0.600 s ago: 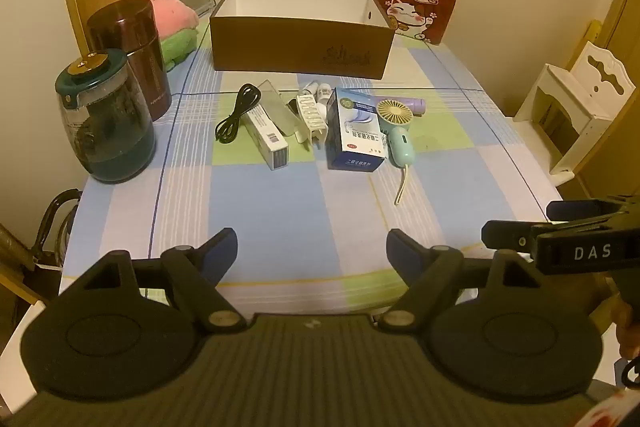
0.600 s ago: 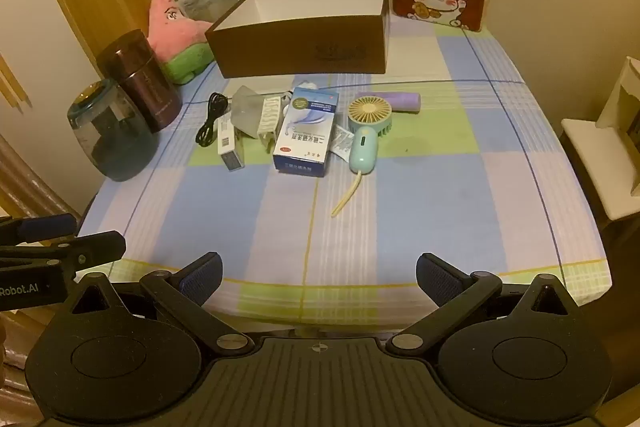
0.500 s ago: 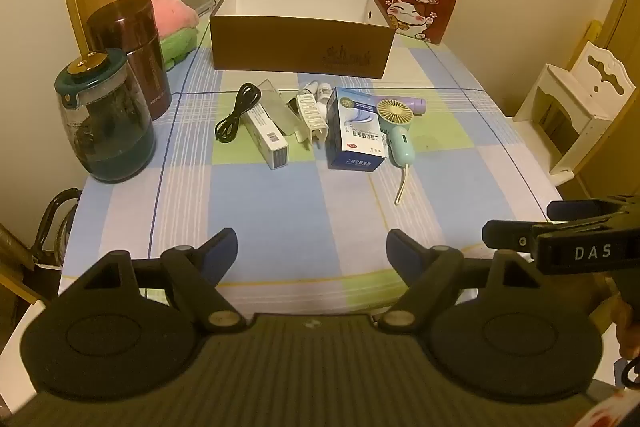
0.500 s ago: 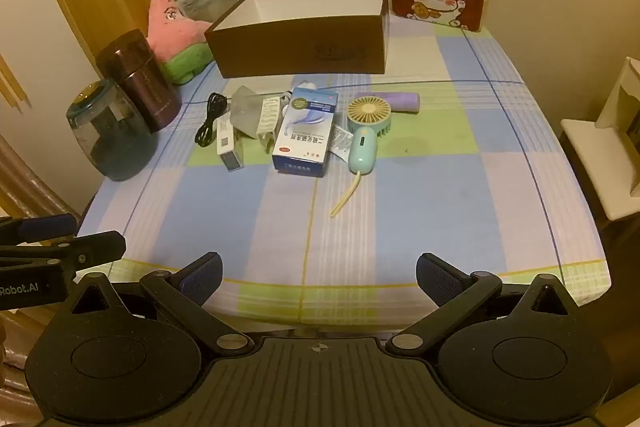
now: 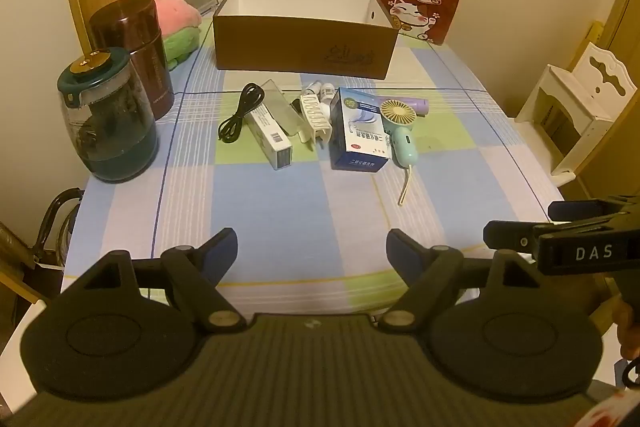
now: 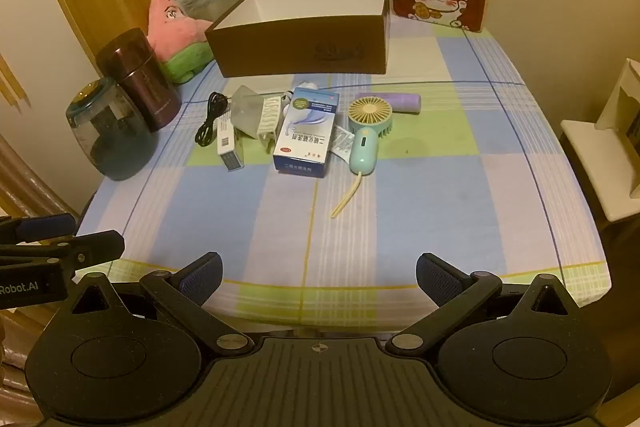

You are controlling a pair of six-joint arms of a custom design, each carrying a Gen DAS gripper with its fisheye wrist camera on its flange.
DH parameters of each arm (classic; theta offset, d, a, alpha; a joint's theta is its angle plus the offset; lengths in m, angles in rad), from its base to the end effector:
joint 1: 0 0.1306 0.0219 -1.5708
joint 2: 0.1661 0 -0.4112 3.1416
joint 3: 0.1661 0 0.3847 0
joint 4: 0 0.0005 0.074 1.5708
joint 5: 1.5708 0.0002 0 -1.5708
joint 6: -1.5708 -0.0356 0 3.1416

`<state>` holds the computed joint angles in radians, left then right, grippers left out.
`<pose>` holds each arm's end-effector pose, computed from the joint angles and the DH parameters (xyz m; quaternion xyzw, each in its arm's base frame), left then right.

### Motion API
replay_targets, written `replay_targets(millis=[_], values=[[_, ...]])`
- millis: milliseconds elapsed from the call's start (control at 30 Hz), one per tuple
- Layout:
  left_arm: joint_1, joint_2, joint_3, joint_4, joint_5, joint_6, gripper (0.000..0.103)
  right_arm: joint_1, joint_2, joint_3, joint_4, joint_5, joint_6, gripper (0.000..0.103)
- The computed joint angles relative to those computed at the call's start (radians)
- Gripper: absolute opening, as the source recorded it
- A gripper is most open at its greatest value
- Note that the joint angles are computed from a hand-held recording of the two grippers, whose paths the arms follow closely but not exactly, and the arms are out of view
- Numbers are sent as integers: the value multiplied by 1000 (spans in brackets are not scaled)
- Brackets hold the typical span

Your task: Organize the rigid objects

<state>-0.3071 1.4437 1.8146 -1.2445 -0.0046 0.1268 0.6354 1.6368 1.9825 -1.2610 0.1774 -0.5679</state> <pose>0.4448 -0.1414 0.5968 0.0838 0.9361 -0.0714 0.3340 0.4424 0.3178 0.5746 -0.0033 0.9435 0.1123 0.3118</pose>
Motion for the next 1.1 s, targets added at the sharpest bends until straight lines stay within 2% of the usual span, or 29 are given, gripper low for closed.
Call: replay_targets(millis=[1100], values=[[10,5,19,-11,7,-8,80,0,0,8,-5,5,4,103]])
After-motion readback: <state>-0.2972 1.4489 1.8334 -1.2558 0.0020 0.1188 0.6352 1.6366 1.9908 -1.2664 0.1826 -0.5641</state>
